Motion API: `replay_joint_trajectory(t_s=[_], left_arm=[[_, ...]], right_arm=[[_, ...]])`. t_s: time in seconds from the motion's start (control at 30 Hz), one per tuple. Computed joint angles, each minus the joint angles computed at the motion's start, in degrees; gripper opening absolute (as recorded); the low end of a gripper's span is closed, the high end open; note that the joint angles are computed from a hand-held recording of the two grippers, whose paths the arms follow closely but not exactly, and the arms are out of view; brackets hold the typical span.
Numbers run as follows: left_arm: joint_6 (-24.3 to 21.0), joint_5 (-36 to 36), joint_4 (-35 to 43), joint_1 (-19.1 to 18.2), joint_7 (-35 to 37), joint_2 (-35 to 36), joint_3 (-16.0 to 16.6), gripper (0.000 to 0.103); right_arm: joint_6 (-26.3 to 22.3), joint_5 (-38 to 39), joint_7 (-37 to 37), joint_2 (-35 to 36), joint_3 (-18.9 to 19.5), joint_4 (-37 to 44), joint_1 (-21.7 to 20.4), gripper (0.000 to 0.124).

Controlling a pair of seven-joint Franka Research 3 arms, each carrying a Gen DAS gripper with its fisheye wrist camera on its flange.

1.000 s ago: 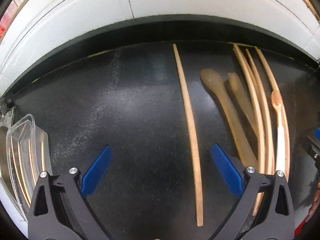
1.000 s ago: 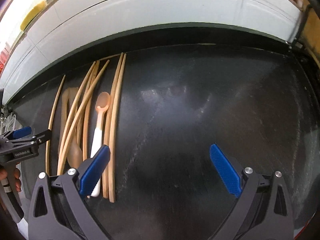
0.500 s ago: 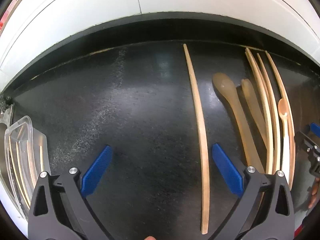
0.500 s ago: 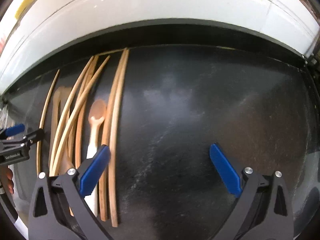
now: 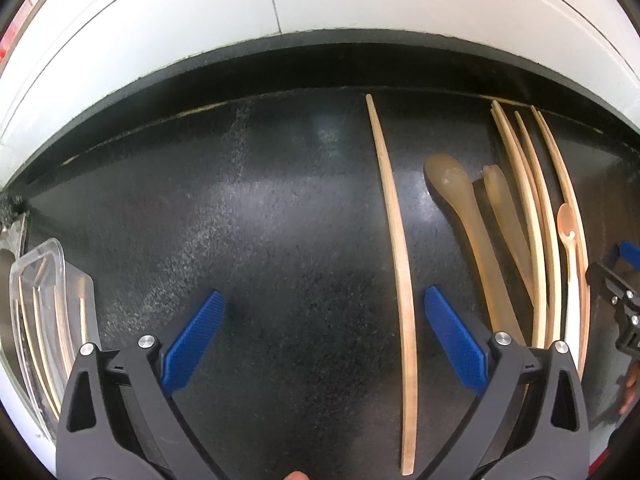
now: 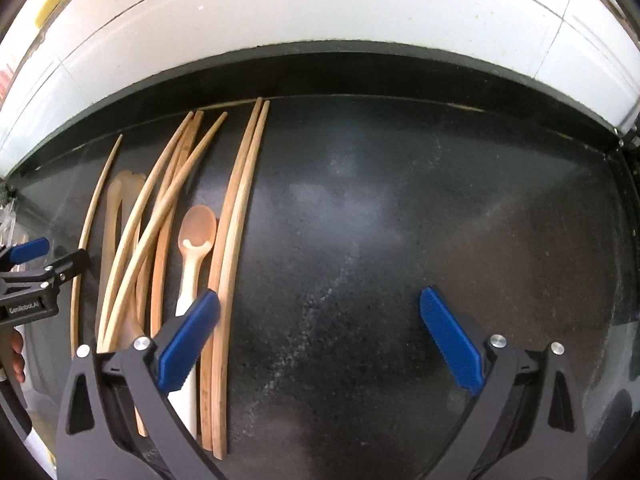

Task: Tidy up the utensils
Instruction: 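Move both open tools back toward the remaining chopsticks and spoons, then grasp a wooden chopstick with the left tool while the right tool grasps another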

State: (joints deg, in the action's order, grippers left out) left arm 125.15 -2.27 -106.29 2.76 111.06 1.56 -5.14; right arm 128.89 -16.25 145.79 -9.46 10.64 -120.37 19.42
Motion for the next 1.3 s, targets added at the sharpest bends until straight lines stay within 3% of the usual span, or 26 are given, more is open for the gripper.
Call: replay_joint_trajectory(t_s=[0.23, 0.4, 0.43, 0.6, 0.83, 0.97, 1.13, 1.2, 1.23, 1.27, 1.3], left_arm=[[1.0, 0.5, -1.5, 0.3, 1.8, -1.0, 0.4, 0.098], [2.5, 2.2, -2.1, 0.5, 0.6, -1.1, 0.5, 0.098], [3.3, 3.7, -2.5, 0.2, -0.4, -1.4, 0.3, 0.098], [8.1, 6.3, -5.0, -0.9, 1.9, -2.5, -0.2, 0.098], [6.4, 1.8, -1.5, -0.4, 2.1, 0.7, -0.1, 0.097], [-1.5, -1.3, 4.9, 0.2, -1.9, 4.8, -0.3, 0.098], [1.8, -1.1, 2.7, 0.4, -4.0, 3.8, -0.8, 0.098], [4.0, -2.1, 0.6, 0.4, -3.6, 2.6, -0.9, 0.095], [6.0, -2.6, -1.0, 0.3, -3.0, 1.6, -1.1, 0.081], [8.4, -3.0, -2.8, 0.0, -2.3, 0.4, -1.2, 0.047], [9.6, -2.1, -3.4, -0.4, -2.4, -0.2, -1.3, 0.023]], right_arm=[[0.1, 1.4, -1.7, -2.6, -0.7, -2.6, -0.7, 0.097], [-2.0, 1.0, -1.8, 0.2, 0.1, 0.5, -1.1, 0.097], [-4.1, -0.3, -1.9, 1.6, 0.5, 2.2, -0.8, 0.097], [-3.4, -4.0, 2.0, 3.0, -0.4, 3.0, 0.3, 0.097], [0.3, -7.2, 4.0, -0.5, -0.6, -1.7, -1.1, 0.098], [1.9, -8.4, 4.5, -1.0, -0.3, -2.8, -1.8, 0.098], [3.0, -9.4, 3.1, 0.8, -0.1, -0.8, -1.7, 0.098], [2.4, -8.1, 1.3, 1.6, -0.4, 0.6, -1.3, 0.089], [2.4, -8.3, 0.1, 1.8, -0.3, 1.4, -1.0, 0.062], [2.3, -8.9, -0.3, 2.5, -0.2, 2.5, -0.8, 0.011], [0.2, -9.1, -0.4, 3.6, 0.1, 4.5, -0.5, 0.008]])
